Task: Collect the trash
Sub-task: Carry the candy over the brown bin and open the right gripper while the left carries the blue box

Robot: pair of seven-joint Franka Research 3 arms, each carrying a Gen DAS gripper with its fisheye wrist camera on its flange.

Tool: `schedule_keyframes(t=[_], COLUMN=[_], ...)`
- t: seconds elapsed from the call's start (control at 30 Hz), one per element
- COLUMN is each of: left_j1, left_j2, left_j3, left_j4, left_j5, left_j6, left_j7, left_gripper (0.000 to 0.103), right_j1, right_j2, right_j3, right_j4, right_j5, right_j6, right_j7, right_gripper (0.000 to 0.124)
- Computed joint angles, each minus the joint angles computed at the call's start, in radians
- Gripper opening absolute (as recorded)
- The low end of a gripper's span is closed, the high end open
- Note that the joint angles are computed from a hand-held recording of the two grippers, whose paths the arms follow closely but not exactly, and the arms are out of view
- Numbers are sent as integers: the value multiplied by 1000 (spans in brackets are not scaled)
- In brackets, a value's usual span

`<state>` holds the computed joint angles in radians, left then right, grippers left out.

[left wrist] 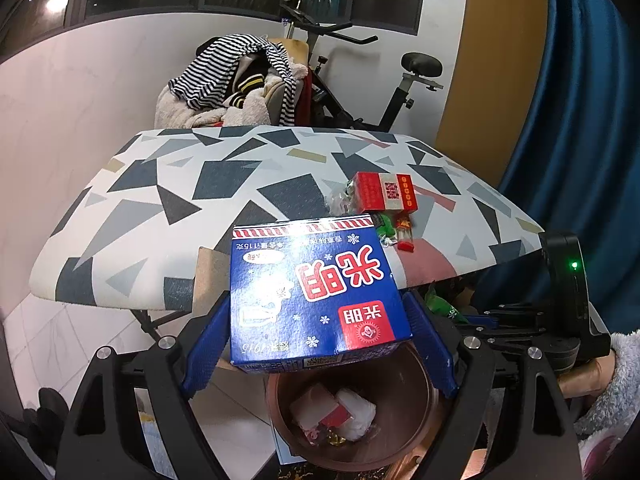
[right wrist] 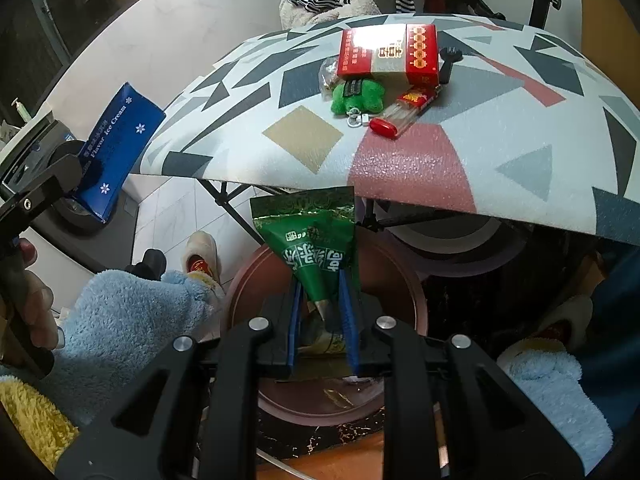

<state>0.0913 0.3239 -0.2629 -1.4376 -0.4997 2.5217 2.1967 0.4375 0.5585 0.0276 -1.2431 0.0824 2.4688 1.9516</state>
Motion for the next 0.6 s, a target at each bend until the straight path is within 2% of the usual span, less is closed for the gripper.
schedule_keyframes(t=[0.33,0.43,0.5,0.6], left_j1=[3,6,6,6], left_j2=[7,9,7,3], left_j3=[5,2,0,-3], left_j4=[-5,-8,-14,-28], left_j5=[18,18,16,11], left_j6=[-9,-11,-9,1], left_j7=[-19,-8,0,17], left_gripper=[82,82,82,82], right_j1=[-13,-9,-3,6], right_j2=[43,42,39,33], right_j3=[13,10,4,-7], right_j4=[59,54,47,41], right_j5=[32,32,26,6], right_j6=[-59,-43,-26,-8], right_j7=[-12,-13,-9,-1], right_gripper=[22,33,46,47])
